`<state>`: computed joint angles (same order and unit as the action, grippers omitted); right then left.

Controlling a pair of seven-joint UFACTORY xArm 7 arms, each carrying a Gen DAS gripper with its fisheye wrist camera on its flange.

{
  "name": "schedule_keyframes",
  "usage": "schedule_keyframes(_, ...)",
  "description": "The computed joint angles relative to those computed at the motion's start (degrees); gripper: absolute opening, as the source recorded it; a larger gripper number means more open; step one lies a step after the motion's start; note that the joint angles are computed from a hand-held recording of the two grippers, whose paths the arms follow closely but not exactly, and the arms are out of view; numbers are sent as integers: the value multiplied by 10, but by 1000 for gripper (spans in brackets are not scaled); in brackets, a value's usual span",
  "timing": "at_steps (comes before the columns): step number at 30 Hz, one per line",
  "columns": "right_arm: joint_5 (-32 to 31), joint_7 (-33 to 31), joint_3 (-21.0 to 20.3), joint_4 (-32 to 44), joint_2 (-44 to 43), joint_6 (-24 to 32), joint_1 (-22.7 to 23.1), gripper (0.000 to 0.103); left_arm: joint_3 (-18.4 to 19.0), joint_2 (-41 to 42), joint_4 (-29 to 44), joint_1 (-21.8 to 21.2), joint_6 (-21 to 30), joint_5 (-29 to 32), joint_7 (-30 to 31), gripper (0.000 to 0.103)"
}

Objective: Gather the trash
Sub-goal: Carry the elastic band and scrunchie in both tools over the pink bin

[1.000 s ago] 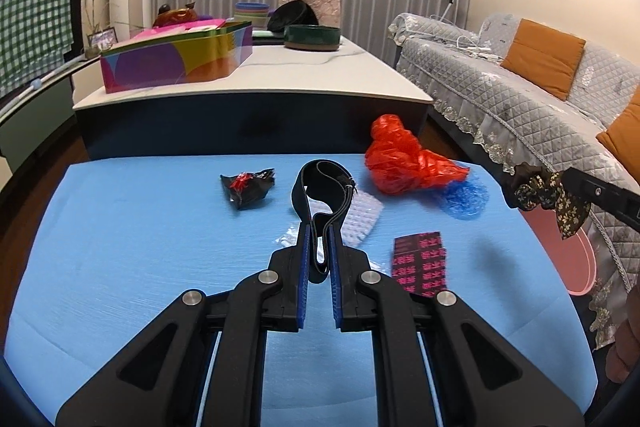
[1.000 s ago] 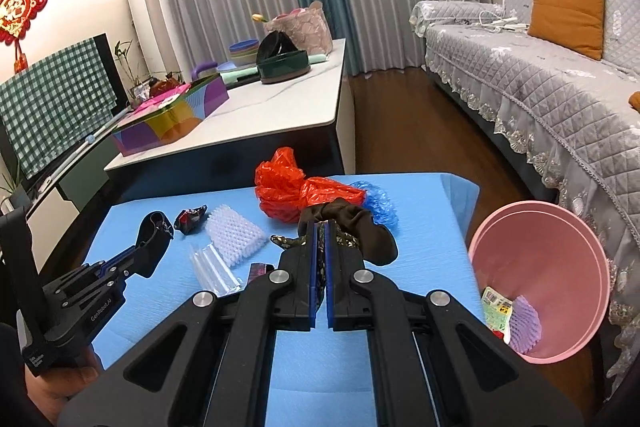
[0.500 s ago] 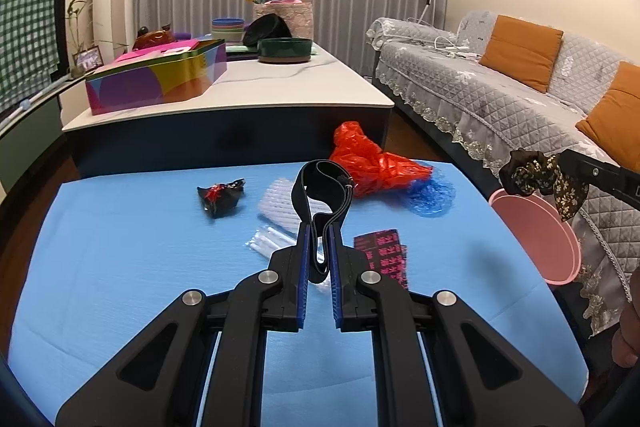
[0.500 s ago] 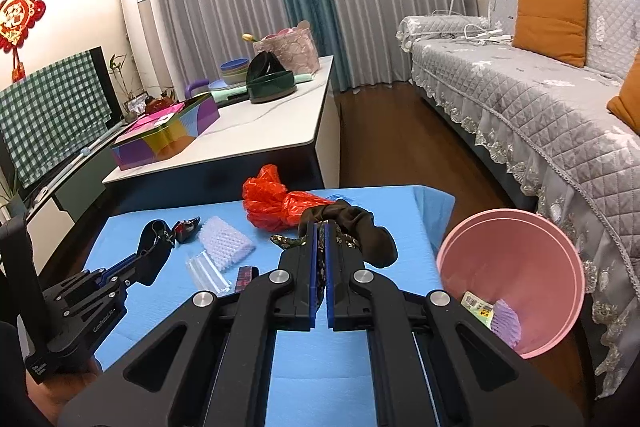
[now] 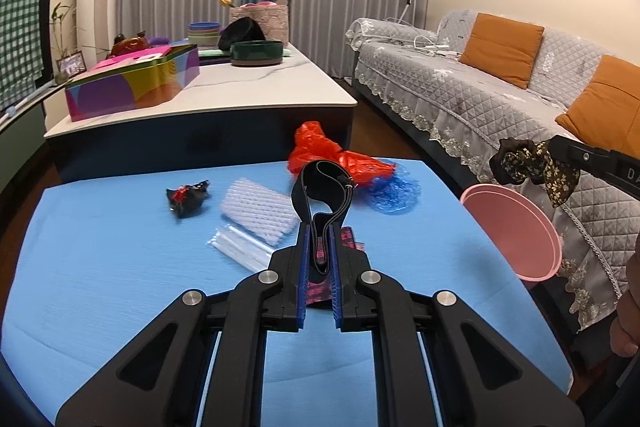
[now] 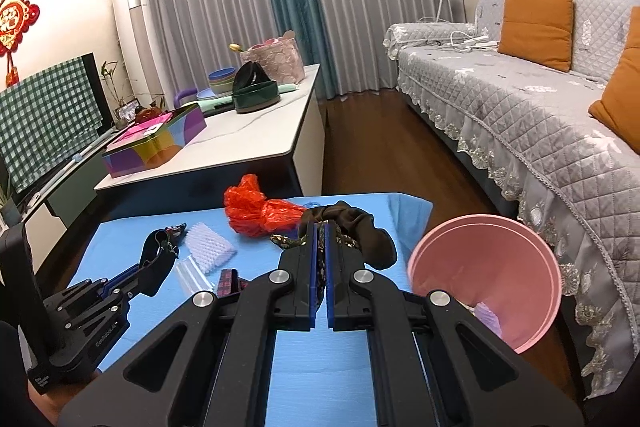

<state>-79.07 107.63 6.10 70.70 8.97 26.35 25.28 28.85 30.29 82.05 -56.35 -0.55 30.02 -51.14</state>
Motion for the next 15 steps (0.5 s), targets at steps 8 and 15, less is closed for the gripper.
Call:
schedule_keyframes(8,38,-65,3,-26,-31,21,-16,4,-38,10,28,19,11,-8,22,9)
schedule_keyframes(15,51,-86,3,-53,-57,10,-45,4,-95,25,70,53,30,-10,56,9)
